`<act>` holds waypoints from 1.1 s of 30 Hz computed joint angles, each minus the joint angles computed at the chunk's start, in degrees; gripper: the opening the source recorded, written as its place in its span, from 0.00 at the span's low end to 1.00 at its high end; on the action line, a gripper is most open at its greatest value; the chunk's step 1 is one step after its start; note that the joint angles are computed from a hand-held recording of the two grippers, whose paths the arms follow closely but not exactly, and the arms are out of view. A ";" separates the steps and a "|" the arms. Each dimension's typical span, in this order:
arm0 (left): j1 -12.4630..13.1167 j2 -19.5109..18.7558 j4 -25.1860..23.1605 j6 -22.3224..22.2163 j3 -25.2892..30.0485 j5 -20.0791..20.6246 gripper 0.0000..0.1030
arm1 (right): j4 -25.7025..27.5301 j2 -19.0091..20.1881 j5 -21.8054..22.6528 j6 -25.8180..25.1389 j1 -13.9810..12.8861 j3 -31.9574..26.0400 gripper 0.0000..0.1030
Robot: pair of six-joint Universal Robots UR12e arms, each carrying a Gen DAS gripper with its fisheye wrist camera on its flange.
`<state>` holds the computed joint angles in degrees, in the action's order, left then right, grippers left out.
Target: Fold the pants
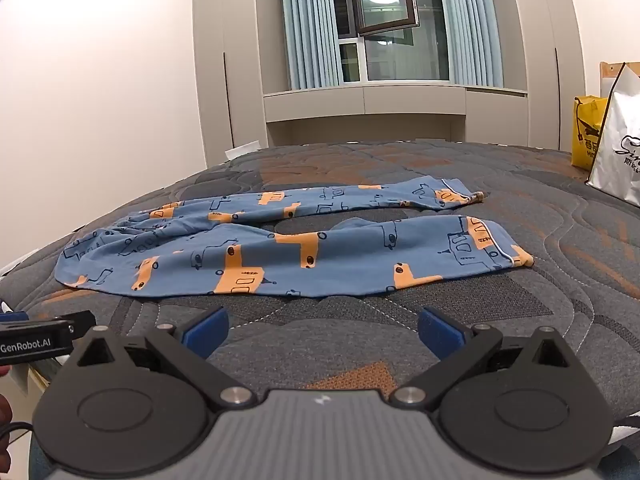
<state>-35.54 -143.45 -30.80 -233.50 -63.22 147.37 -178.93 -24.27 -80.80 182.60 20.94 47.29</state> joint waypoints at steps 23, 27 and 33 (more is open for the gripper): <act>0.01 0.04 -0.59 -0.07 0.07 -0.09 0.99 | 0.07 0.04 0.13 0.06 -0.11 -0.08 1.00; 0.00 0.02 -0.44 0.19 0.07 -0.14 0.99 | 0.02 0.05 0.13 0.10 -0.11 -0.08 1.00; -0.01 0.16 -0.01 0.52 -0.39 -0.29 1.00 | 0.02 -0.13 -0.05 0.19 0.11 0.21 1.00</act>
<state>-35.55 -143.29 -30.81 -232.98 -63.61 147.08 -178.91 -24.39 -80.85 182.79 21.05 47.50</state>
